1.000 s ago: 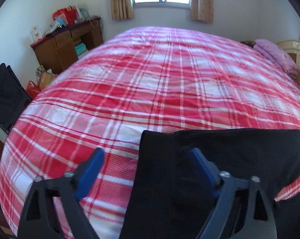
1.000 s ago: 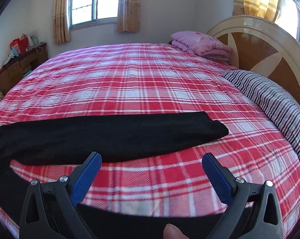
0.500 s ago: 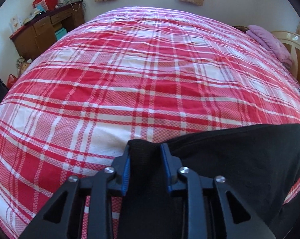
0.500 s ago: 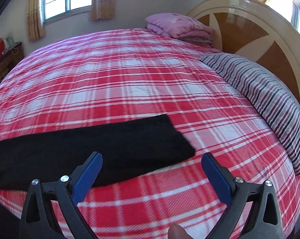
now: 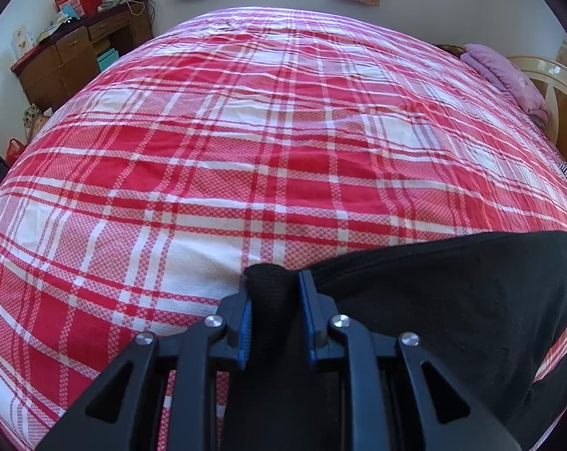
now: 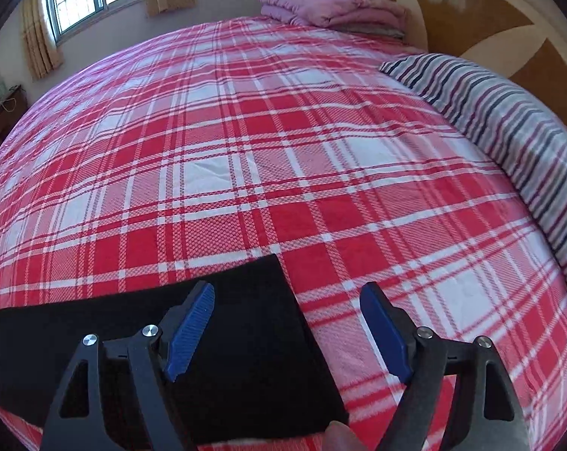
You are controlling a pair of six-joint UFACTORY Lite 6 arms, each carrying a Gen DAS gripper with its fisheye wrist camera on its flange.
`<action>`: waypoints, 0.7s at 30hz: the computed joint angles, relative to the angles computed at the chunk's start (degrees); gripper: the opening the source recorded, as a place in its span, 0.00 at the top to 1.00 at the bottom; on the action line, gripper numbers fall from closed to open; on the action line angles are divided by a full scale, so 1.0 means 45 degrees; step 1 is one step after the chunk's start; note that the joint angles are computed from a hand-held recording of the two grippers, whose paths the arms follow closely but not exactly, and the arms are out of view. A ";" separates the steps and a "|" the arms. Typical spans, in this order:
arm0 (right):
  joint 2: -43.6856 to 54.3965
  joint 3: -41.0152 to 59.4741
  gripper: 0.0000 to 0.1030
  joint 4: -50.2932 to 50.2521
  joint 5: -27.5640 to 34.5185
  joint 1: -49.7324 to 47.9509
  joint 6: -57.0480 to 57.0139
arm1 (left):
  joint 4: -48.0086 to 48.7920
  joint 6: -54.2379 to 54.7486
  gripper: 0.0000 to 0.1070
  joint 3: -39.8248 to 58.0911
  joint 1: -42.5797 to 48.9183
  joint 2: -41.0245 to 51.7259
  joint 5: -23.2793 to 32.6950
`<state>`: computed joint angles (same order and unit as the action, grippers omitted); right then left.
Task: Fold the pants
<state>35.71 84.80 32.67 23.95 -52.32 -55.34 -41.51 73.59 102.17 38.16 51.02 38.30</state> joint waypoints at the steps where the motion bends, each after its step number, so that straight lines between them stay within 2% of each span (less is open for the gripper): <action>1: 0.0432 0.0474 0.21 -0.0193 0.0158 0.0053 0.0265 | 0.0074 -0.0150 0.78 0.0132 -0.0001 0.0077 0.0077; 4: 0.1786 0.1979 0.22 -0.0817 0.0891 0.0148 0.1125 | -0.0070 -0.0081 0.78 0.0406 0.0059 0.0292 0.0282; 5: 0.2122 0.2330 0.28 -0.0855 0.1092 0.0162 0.1231 | -0.0071 -0.0078 0.78 0.0416 0.0063 0.0314 0.0289; 7: 0.2427 0.2597 0.31 -0.0612 0.1163 0.0200 0.0884 | -0.0023 -0.0082 0.81 0.0491 0.0057 0.0334 0.0360; 9: 0.2411 0.2579 0.53 -0.0194 0.1385 0.0221 0.0153 | 0.0105 -0.0089 0.87 0.0733 0.0042 0.0450 0.0776; 10: 0.2424 0.2667 0.79 0.0257 0.1877 0.0175 -0.0426 | 0.0149 -0.0053 0.88 0.0643 -0.0007 0.0365 0.0685; 11: 0.2372 0.2654 0.82 0.0480 0.2178 0.0175 -0.0686 | 0.0153 0.0046 0.89 0.0550 -0.0045 0.0277 0.0618; 13: 0.1813 0.1975 0.87 0.0473 0.1693 0.0347 -0.0965 | 0.0089 0.0240 0.89 0.0316 -0.0104 0.0092 0.0473; 15: 0.1071 0.1083 0.88 0.1314 0.1236 0.0342 -0.1947 | -0.0201 0.0537 0.89 0.0181 -0.0040 -0.0035 0.0442; 17: -0.0109 -0.0136 0.88 0.3124 0.1014 0.0099 -0.3836 | -0.0652 0.0765 0.89 0.0304 0.0209 -0.0041 0.0822; 21: -0.2403 -0.2041 0.88 0.6318 0.1978 -0.0792 -0.7401 | -0.1728 0.1750 0.89 0.0263 0.0868 -0.0323 0.1801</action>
